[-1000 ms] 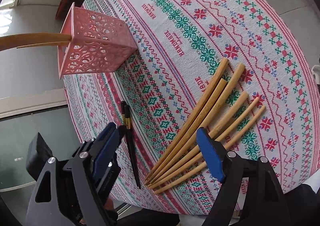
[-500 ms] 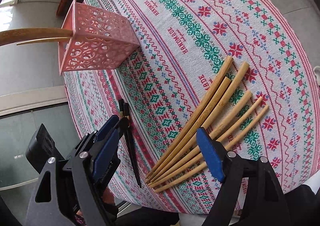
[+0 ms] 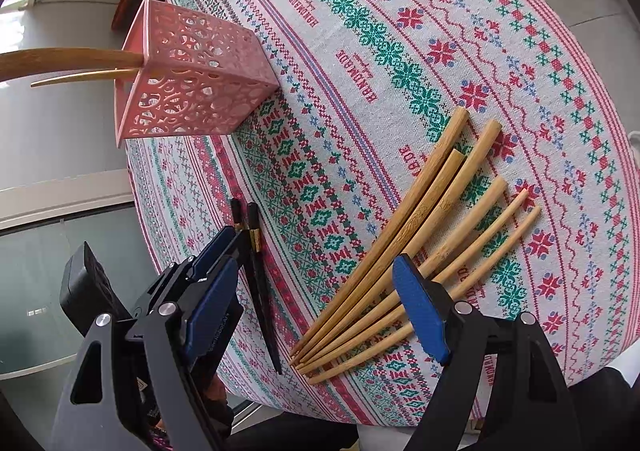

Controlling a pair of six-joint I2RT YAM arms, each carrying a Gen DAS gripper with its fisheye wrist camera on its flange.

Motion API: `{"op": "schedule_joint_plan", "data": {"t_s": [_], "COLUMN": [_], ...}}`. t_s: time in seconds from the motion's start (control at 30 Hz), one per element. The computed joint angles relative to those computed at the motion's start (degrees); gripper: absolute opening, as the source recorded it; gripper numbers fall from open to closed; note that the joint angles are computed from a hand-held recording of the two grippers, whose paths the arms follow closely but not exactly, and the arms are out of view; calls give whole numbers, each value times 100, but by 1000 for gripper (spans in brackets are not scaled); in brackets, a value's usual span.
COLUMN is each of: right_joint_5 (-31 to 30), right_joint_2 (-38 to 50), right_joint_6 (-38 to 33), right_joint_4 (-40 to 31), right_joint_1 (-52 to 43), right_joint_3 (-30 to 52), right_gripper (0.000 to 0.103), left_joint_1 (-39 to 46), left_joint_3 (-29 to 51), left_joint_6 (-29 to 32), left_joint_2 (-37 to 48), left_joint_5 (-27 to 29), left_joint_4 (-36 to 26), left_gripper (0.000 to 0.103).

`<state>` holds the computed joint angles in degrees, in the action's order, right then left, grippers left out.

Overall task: Organize utensils
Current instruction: 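Lift the black chopstick with the left gripper while the right gripper grasps another black chopstick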

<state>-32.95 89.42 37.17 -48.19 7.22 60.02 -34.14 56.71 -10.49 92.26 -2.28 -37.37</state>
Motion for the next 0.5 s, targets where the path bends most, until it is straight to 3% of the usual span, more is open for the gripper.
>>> {"op": "schedule_joint_plan", "data": {"t_s": [0.03, 0.17, 0.33, 0.5], "right_joint_5": [14, 147, 558, 1797], "right_joint_2": [0, -95, -324, -45], "right_joint_6": [42, 459, 1654, 2856], "right_joint_4": [31, 248, 824, 893], "right_joint_1": [37, 244, 888, 2003], "right_joint_3": [-14, -165, -436, -147], "right_gripper": [78, 78, 78, 78], "left_joint_1": [-47, -230, 141, 619], "left_joint_3": [48, 168, -36, -57], "left_joint_6": [-50, -278, -158, 70], "left_joint_2": [54, 266, -536, -1486], "left_joint_5": [-67, -328, -355, -268], "left_joint_4": [12, 193, -130, -543], "left_gripper": [6, 6, 6, 6]}}
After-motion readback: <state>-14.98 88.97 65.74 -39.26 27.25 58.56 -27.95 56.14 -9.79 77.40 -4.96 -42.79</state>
